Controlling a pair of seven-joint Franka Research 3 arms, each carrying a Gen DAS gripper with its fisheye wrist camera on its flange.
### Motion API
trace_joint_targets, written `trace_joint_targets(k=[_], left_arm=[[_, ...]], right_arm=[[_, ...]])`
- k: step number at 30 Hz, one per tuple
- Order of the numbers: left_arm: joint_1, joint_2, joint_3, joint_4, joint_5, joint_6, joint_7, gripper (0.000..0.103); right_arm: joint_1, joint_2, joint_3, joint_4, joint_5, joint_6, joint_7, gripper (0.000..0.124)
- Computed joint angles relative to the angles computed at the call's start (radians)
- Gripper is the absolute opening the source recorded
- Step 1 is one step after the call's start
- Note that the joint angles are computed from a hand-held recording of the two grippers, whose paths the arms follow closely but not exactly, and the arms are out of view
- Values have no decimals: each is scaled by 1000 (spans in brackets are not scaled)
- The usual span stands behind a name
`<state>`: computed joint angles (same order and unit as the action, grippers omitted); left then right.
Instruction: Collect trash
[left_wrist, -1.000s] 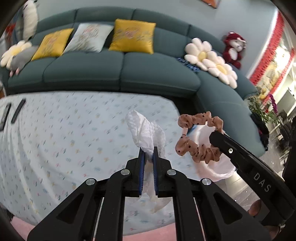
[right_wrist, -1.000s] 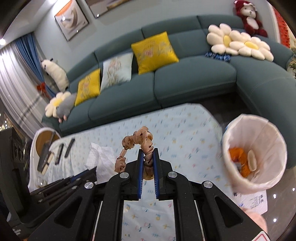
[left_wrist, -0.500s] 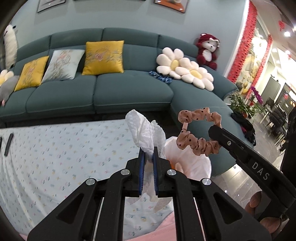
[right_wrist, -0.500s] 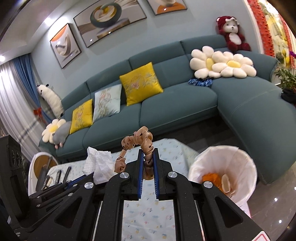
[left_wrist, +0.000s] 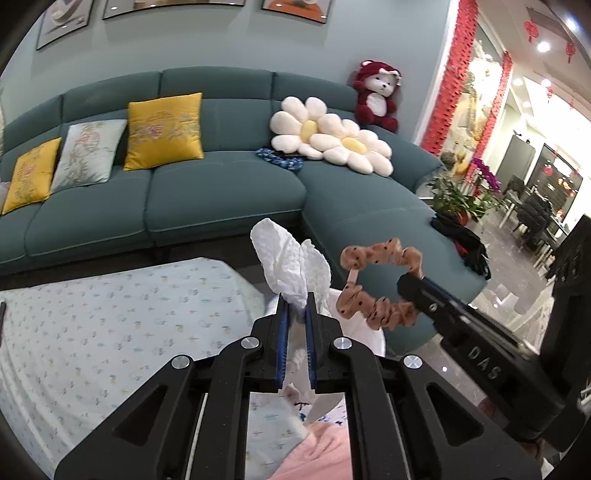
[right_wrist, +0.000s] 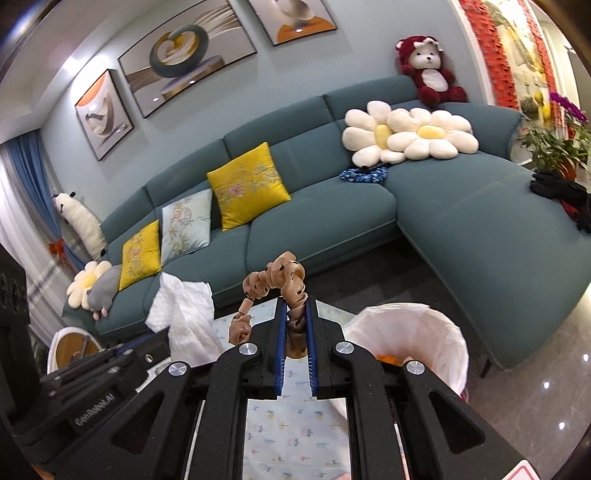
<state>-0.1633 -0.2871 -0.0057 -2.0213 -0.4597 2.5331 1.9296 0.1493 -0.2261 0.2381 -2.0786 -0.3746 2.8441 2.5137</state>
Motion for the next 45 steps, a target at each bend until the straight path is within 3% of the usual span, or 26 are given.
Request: trace_joint_targets(k=[6,25,27,29,30,45], left_arm=[[-17,46,-17,38,-36,-5,16,8],[15,195,-98,136,-33,-25,5,10],[21,204,-104,139,-36,-19,-2,16],[29,217,-111,146,-15,-10,-29,44],[32,217,-116,141,-2,4,-45,47],[51,172,-104,66,65,46,-101,57]], right_arm=[[-20,-22,-22,-43,29,6,-12,9],[-50,29,-67,-73,100,14,-77,9],[-48,39,-72,-68,101,13,-79,12],[-43,52,-78,-59,103,8,-83,19],[-47,61,-76,-52,90,0,-68,20],[6,76,-96,-13,43,-94,-78,45]])
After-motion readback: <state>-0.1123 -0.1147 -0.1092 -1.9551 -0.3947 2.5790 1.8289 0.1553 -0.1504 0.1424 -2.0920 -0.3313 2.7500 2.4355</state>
